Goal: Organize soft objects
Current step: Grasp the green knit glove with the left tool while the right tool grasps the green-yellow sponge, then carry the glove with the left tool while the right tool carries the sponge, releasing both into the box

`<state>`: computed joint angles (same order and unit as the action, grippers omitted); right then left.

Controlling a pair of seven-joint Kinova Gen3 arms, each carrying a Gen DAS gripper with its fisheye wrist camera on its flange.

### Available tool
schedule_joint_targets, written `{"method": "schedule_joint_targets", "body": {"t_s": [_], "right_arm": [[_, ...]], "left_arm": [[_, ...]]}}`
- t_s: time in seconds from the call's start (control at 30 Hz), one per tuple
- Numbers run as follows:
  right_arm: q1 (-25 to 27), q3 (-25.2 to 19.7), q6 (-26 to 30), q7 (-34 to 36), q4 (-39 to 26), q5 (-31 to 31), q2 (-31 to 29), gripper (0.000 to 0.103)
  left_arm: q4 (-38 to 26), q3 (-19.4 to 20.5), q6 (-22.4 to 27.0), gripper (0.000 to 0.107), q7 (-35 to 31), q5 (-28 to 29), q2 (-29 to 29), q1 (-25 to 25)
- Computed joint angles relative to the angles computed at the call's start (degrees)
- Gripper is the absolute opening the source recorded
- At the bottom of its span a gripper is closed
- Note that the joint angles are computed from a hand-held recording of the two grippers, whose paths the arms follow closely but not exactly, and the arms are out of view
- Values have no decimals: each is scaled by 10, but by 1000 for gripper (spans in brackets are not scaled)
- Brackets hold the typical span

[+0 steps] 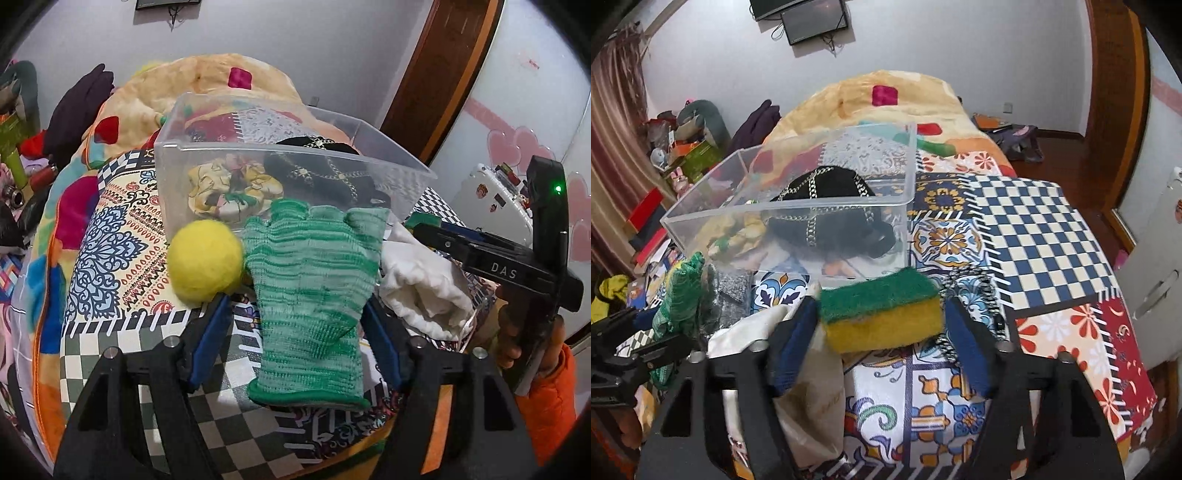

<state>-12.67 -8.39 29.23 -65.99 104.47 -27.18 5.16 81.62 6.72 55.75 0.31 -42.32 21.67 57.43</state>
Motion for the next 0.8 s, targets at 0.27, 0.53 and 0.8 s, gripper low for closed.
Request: {"method": "schedule_joint_targets", "body": {"t_s": [0.27,0.53,0.8], "right_arm": [[1,-2,-38,38,28,-32,-21,57],[-19,9,-73,20,51,-8,-53,56],[-53,26,-96,59,60,-36,-84,56]], "left_arm": [[6,-2,-10,34,5,-20,-3,10],[-12,0,27,30,19,-58,-6,35],[-47,2,69,30,9,-103,-4,49]]}}
